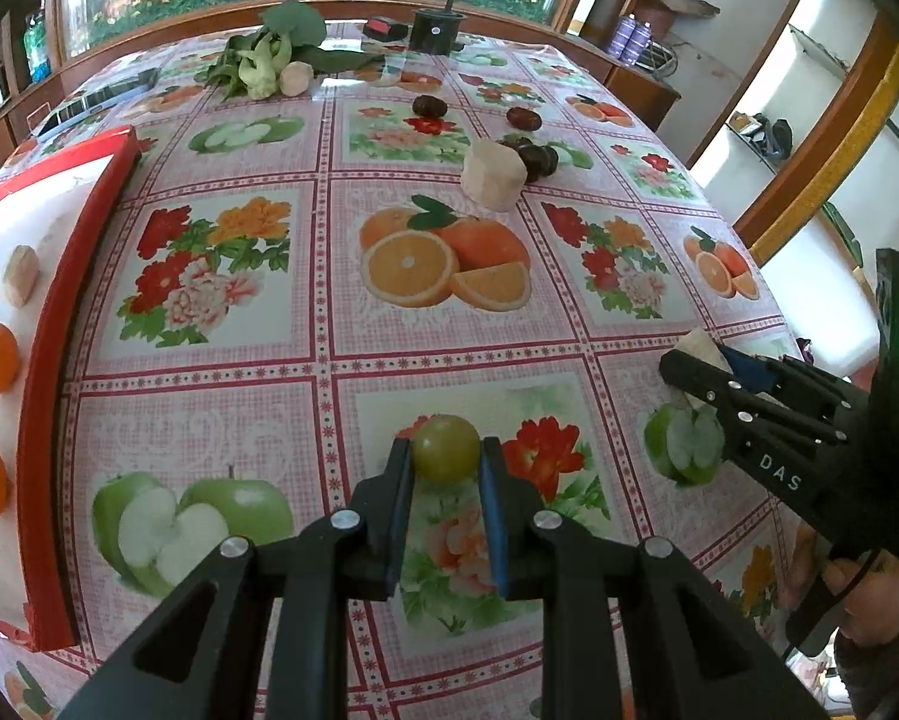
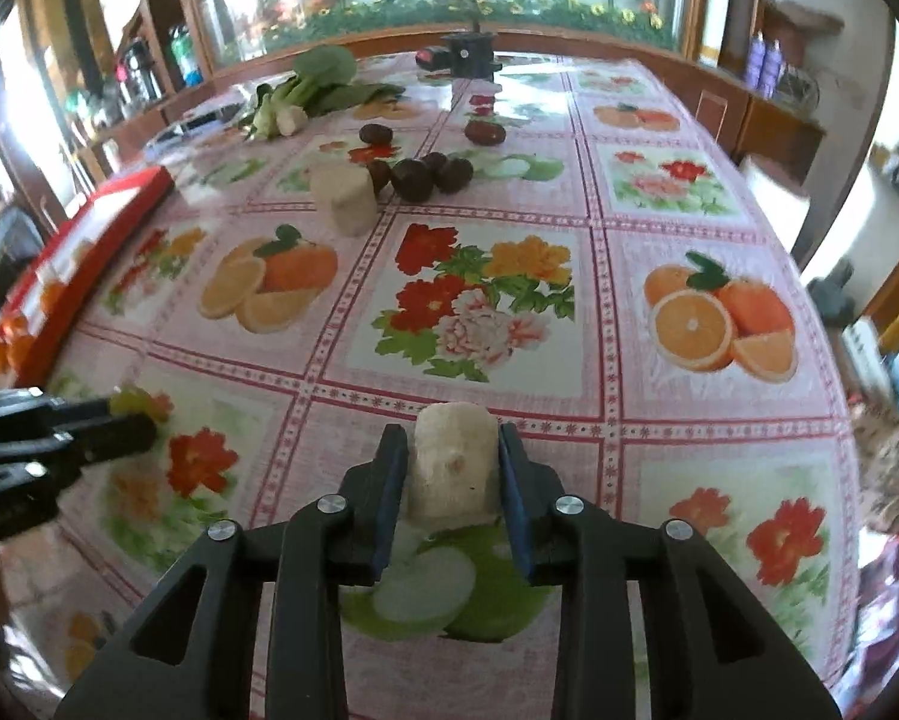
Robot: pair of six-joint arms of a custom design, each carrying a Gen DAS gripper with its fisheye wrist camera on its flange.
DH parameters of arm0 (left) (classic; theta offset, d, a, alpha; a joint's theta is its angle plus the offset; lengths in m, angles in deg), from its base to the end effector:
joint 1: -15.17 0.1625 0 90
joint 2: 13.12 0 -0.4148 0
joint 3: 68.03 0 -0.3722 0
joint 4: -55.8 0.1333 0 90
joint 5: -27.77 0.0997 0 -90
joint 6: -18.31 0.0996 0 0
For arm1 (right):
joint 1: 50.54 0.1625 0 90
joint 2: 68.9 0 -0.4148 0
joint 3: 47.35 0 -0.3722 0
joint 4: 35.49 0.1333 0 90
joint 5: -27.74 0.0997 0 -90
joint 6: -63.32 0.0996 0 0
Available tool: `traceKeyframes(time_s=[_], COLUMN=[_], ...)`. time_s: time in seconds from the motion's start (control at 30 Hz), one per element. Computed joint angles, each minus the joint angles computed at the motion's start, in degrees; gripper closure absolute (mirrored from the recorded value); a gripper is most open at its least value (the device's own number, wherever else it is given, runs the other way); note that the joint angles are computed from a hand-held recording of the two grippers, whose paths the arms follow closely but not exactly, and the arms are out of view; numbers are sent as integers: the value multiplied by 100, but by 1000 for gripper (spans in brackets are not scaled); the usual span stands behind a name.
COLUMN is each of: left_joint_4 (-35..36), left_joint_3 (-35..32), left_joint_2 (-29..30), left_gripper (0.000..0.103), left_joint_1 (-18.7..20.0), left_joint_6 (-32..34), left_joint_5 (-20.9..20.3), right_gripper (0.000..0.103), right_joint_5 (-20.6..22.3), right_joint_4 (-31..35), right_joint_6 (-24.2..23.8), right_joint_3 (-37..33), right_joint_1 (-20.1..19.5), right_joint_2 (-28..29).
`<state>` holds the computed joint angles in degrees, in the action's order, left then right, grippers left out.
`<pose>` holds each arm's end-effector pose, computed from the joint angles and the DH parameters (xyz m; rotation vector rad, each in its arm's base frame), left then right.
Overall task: Organize fruits
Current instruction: 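Carry the cube and green fruit over the red-rimmed tray with both tools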
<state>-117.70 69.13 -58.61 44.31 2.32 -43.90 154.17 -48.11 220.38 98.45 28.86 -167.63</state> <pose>-0.2388 -0.3216 -0.0215 1.0987 2.5764 -0.1241 0.0361 -0.2105 0.1724 -0.1383 -2.1609 0.8733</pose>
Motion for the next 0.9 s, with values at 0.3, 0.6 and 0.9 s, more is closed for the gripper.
traceKeyframes(time_s=[0.3,0.6,0.9], left_joint_4=[-87,-74,-7], left_joint_3=[58,145,250], left_joint_2=[-24,-239,-552], left_gripper=[79,79,79], left_joint_1=[8,22,88], left_joint_6=[-55,-53,-42], left_joint_5=[-146,-243,-170], right_gripper=[76,76,76], right_joint_5=[-211,144,445], right_joint_4=[416,418,359], right_joint_6=[419,849,1162], right_joint_3=[86,-88,-455], right_joint_1=[92,681,1217], right_joint_2=[-415,20,817])
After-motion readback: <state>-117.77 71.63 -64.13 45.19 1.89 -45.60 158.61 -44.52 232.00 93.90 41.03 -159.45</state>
